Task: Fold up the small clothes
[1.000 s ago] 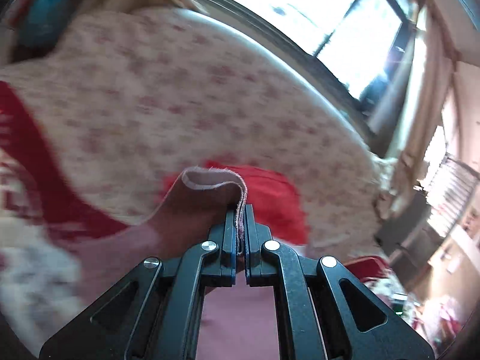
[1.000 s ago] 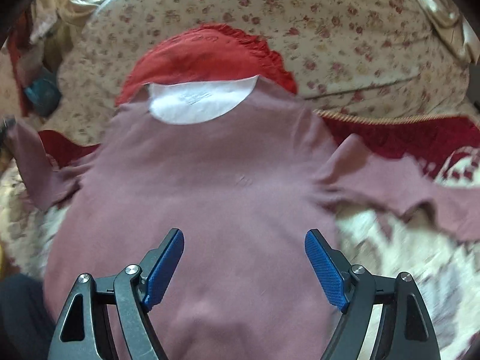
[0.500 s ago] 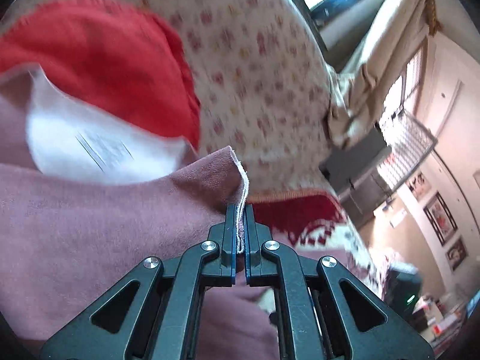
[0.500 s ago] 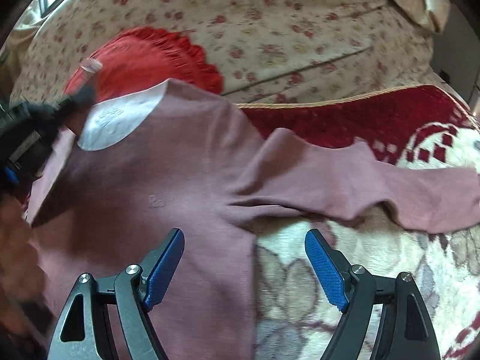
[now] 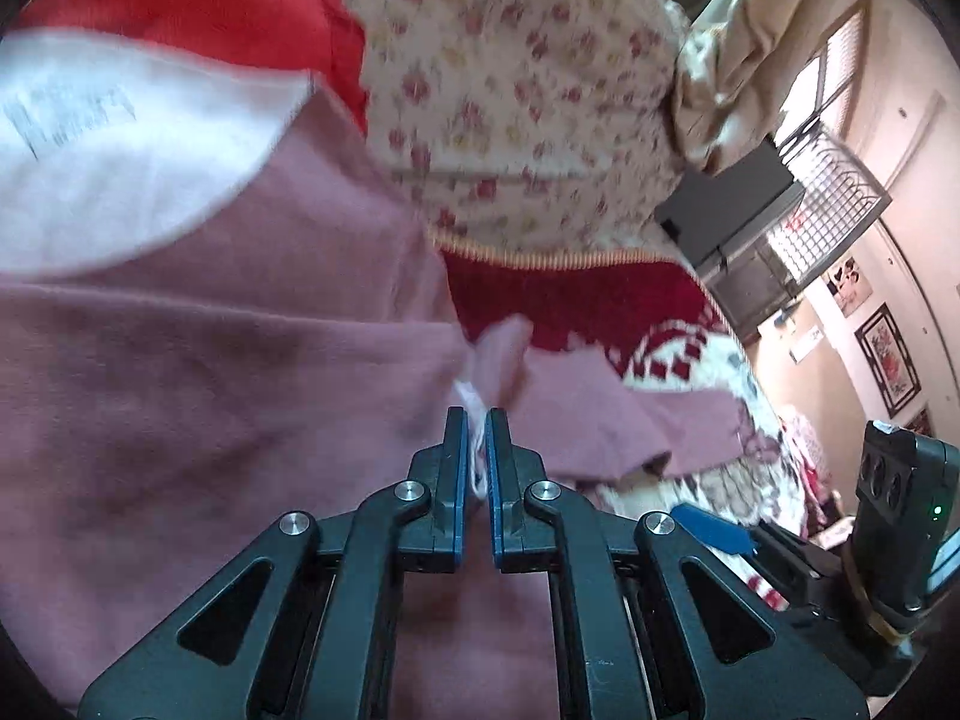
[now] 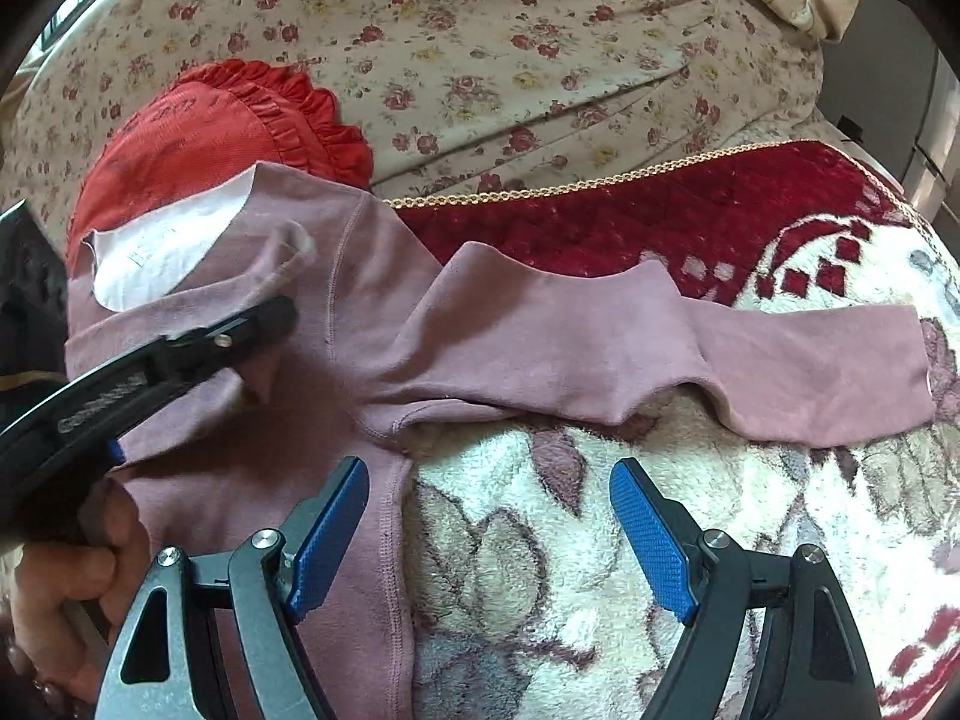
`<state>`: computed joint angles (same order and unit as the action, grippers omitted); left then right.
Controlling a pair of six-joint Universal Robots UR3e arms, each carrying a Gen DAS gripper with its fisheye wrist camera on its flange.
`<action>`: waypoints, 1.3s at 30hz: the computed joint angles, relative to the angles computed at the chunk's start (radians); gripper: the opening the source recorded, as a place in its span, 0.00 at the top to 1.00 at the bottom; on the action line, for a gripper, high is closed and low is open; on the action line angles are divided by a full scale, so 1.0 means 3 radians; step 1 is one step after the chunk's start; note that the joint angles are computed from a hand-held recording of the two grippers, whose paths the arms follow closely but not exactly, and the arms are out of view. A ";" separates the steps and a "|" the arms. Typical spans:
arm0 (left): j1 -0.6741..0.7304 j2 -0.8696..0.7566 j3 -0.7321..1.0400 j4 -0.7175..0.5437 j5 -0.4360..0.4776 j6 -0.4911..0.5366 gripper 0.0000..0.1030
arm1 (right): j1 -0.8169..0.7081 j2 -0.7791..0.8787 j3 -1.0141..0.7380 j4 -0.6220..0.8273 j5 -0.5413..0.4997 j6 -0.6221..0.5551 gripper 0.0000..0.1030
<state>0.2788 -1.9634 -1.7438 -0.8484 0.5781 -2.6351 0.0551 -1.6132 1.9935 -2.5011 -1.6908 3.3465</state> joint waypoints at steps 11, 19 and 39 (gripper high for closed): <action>0.1329 0.1337 -0.0234 -0.1905 0.0283 0.1400 0.53 | -0.0036 -0.0036 0.0086 -0.0429 0.0098 0.0186 0.21; 0.2139 0.1000 -0.0471 -0.0391 0.1005 0.0231 0.53 | 0.0348 0.0968 -0.0682 -0.0936 0.0585 -0.0219 0.24; 0.1473 0.0369 -0.0090 0.0554 0.1236 -0.0279 0.53 | 0.0379 0.2244 -0.2146 -0.0326 0.0809 0.0139 0.15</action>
<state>0.7208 -1.8526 -1.7707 -0.6822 0.9489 -2.7189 0.1688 -0.9401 1.3497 -2.5987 -1.4481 3.3883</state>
